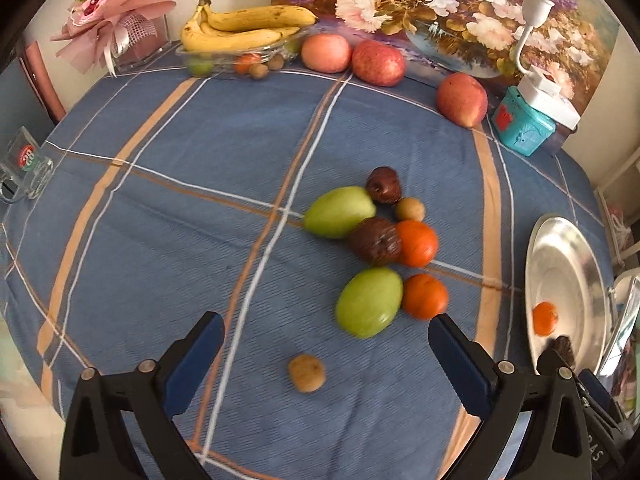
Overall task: Organize fruits
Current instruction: 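Withdraw both open tools from the plate back toward the fruit pile, then grasp the small brown kiwi with the left tool while the right tool grasps a tangerine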
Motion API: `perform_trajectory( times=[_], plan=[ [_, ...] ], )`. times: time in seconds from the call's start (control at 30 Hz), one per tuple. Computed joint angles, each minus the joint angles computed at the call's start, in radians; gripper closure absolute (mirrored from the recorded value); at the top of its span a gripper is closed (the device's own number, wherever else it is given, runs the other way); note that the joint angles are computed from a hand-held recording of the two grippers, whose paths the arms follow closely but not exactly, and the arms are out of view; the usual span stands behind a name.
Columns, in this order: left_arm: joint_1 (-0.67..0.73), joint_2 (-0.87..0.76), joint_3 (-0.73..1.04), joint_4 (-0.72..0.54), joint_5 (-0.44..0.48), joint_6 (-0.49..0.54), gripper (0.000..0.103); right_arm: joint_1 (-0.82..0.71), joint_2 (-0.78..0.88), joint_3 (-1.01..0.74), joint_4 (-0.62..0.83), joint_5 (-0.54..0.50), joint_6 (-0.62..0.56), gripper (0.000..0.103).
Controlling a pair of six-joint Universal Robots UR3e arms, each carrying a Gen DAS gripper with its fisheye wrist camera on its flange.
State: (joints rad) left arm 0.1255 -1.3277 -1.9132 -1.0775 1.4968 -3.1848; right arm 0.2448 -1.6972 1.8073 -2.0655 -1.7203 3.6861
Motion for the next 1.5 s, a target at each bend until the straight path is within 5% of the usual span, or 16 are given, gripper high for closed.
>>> perform_trajectory(
  times=[0.5,0.8,0.97,1.23,1.5],
  plan=[
    [0.199,0.114,-0.121,-0.089,-0.057,0.138,0.0,0.156,0.076,-0.045,0.029,0.036,0.051,0.001],
    [0.144,0.021,-0.104,-0.086,-0.075,0.151,0.003,0.21,0.149,-0.107,0.067,0.013,0.076,0.001],
    [0.109,-0.014,-0.09,-0.087,-0.087,0.155,0.016,0.213,0.165,-0.12,0.068,0.011,0.071,0.001],
    [0.079,-0.069,-0.064,-0.06,-0.085,0.15,0.058,0.193,0.141,-0.096,0.064,0.02,0.053,0.001],
    [0.085,-0.075,-0.059,-0.071,-0.122,0.151,0.077,0.195,0.135,-0.097,0.068,0.013,0.047,0.001]
  ],
)
